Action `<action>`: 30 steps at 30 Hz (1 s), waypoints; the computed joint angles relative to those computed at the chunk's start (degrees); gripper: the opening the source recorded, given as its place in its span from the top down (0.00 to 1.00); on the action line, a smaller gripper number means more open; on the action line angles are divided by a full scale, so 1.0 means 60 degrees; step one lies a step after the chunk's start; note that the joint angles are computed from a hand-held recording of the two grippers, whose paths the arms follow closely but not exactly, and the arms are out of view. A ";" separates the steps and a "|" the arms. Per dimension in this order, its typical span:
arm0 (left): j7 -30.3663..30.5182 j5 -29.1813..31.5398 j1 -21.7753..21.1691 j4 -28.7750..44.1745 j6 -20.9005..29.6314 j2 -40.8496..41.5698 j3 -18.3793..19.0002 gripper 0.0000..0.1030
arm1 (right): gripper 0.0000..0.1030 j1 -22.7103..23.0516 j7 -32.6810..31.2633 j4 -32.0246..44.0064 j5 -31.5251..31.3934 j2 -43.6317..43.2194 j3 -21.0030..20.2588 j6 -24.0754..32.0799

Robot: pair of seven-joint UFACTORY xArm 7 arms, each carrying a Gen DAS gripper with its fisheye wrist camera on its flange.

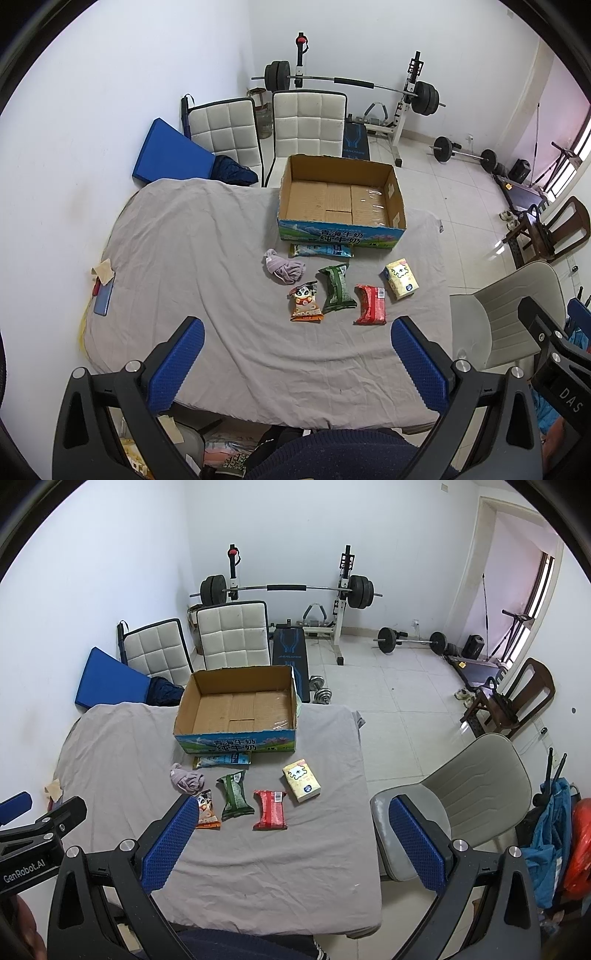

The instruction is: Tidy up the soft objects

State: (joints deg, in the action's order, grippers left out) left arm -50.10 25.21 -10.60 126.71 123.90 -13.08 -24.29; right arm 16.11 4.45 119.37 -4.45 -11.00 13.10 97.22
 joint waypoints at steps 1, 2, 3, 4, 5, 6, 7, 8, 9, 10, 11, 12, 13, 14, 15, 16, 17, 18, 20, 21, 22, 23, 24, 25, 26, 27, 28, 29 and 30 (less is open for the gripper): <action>0.0015 -0.0008 0.0002 0.0003 -0.0009 -0.0008 0.0027 0.00 | 0.00 0.0150 0.0010 -0.0284 -0.0081 -0.0177 -0.0137 -0.0410; 0.0032 -0.0046 -0.0009 -0.0098 -0.0057 -0.0071 0.0065 0.00 | 0.00 -0.0052 -0.0076 -0.0805 0.0057 -0.0471 -0.0092 -0.0887; 0.0049 -0.0036 0.0007 -0.0078 -0.0042 -0.0054 0.0053 0.00 | 0.00 -0.0087 -0.0112 -0.0926 -0.0017 -0.0544 -0.0049 -0.0996; 0.0060 -0.0054 0.0021 -0.0072 -0.0039 -0.0053 0.0074 0.00 | 0.00 -0.0109 -0.0122 -0.0987 0.0017 -0.0575 -0.0056 -0.1043; 0.0016 -0.0114 0.0016 -0.0143 -0.0083 -0.0108 0.0095 0.00 | 0.00 -0.0134 -0.0165 -0.1070 -0.0049 -0.0622 -0.0024 -0.1099; 0.0030 -0.0166 0.0035 -0.0195 -0.0113 -0.0139 0.0148 0.00 | 0.00 -0.0152 -0.0161 -0.1172 -0.0031 -0.0667 -0.0022 -0.1186; 0.0028 -0.0256 0.0053 -0.0295 -0.0188 -0.0186 0.0226 0.00 | 0.00 -0.0173 -0.0194 -0.1459 -0.0004 -0.0817 -0.0062 -0.1427; 0.0071 -0.0408 0.0066 -0.0571 -0.0355 -0.0361 0.0414 0.00 | 0.00 -0.0198 -0.0210 -0.1587 0.0010 -0.0864 -0.0062 -0.1508; 0.0125 -0.0626 0.0103 -0.0959 -0.0605 -0.0565 0.0666 0.00 | 0.00 -0.0224 -0.0213 -0.1630 0.0027 -0.0829 -0.0057 -0.1517; 0.0198 -0.0829 0.0153 -0.1373 -0.0845 -0.0792 0.0894 0.00 | 0.00 -0.0245 -0.0213 -0.1905 0.0087 -0.0918 -0.0107 -0.1706; 0.0297 -0.1028 0.0215 -0.1931 -0.1258 -0.1030 0.1162 0.00 | 0.00 -0.0256 -0.0133 -0.2017 0.0255 -0.0867 -0.0157 -0.1805; 0.0402 -0.1113 0.0314 -0.2318 -0.1515 -0.1159 0.1306 0.00 | 0.00 -0.0271 -0.0092 -0.2063 0.0341 -0.0760 -0.0183 -0.1803; 0.0481 -0.1167 0.0412 -0.2658 -0.1715 -0.1263 0.1395 0.00 | 0.00 -0.0290 -0.0022 -0.2153 0.0409 -0.0640 -0.0214 -0.1792; 0.0585 -0.1263 0.0493 -0.3183 -0.2057 -0.1435 0.1580 0.00 | 0.00 -0.0303 0.0012 -0.2213 0.0370 -0.0480 -0.0210 -0.1777; 0.0693 -0.1422 0.0566 -0.3773 -0.2436 -0.1614 0.1810 0.00 | 0.00 -0.0306 0.0048 -0.2361 0.0451 -0.0316 -0.0272 -0.1821; 0.0759 -0.1562 0.0640 -0.4196 -0.2666 -0.1756 0.1937 0.00 | 0.00 -0.0303 0.0075 -0.2520 0.0544 -0.0228 -0.0347 -0.1817; 0.0817 -0.1748 0.0708 -0.4789 -0.3034 -0.1925 0.2135 0.00 | 0.00 -0.0288 0.0138 -0.2694 0.0734 -0.0060 -0.0422 -0.1837; 0.0902 -0.1967 0.0776 -0.5414 -0.3400 -0.2069 0.2361 0.00 | 0.00 -0.0269 0.0165 -0.2873 0.0859 0.0097 -0.0478 -0.1919; 0.1005 -0.2462 0.0903 -0.6439 -0.3965 -0.2210 0.2716 0.00 | 0.00 -0.0253 0.0117 -0.3433 0.0945 0.0395 -0.0586 -0.2318; 0.1067 -0.2726 0.0961 -0.6927 -0.4253 -0.2266 0.2891 0.00 | 0.00 -0.0239 0.0131 -0.3638 0.0886 0.0575 -0.0596 -0.2522; 0.1123 -0.3013 0.1006 -0.7488 -0.4629 -0.2333 0.3061 0.00 | 0.00 -0.0204 0.0175 -0.3791 0.0987 0.0849 -0.0614 -0.2702; 0.1120 -0.3228 0.1057 -0.7866 -0.4889 -0.2336 0.3129 0.00 | 0.00 -0.0197 0.0096 -0.4022 0.0722 0.1087 -0.0628 -0.3107; 0.1156 -0.3440 0.1116 -0.8285 -0.5186 -0.2307 0.3248 0.00 | 0.00 -0.0156 0.0142 -0.4221 0.0559 0.1382 -0.0620 -0.3319; 0.1174 -0.3593 0.1157 -0.8463 -0.5398 -0.2221 0.3285 0.00 | 0.00 -0.0106 0.0154 -0.4271 0.0466 0.1649 -0.0628 -0.3456; 0.1220 -0.3790 0.1187 -0.8826 -0.5756 -0.2164 0.3371 0.00 | 0.00 -0.0065 0.0102 -0.4470 0.0502 0.1812 -0.0659 -0.3304; 0.1234 -0.3974 0.1222 -0.9092 -0.5971 -0.2012 0.3432 0.00 | 0.00 -0.0022 0.0137 -0.4677 0.0471 0.2015 -0.0679 -0.3414; 0.1262 -0.4170 0.1240 -0.9234 -0.6161 -0.1876 0.3491 0.00 | 0.00 0.0038 0.0195 -0.4820 0.0395 0.2271 -0.0684 -0.3520; 0.1307 -0.4426 0.1239 -0.9520 -0.6587 -0.1803 0.3569 0.00 | 0.00 0.0062 0.0066 -0.5007 0.0415 0.2429 -0.0717 -0.3343; 0.1332 -0.4586 0.1245 -0.9752 -0.6942 -0.1627 0.3593 0.00 | 0.00 0.0092 -0.0006 -0.5097 0.0538 0.2756 -0.0733 -0.3508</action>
State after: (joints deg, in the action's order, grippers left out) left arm -42.11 -2.31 -3.12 68.19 82.24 -22.84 -2.73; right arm 16.66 4.41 88.79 -1.22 5.54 8.70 76.18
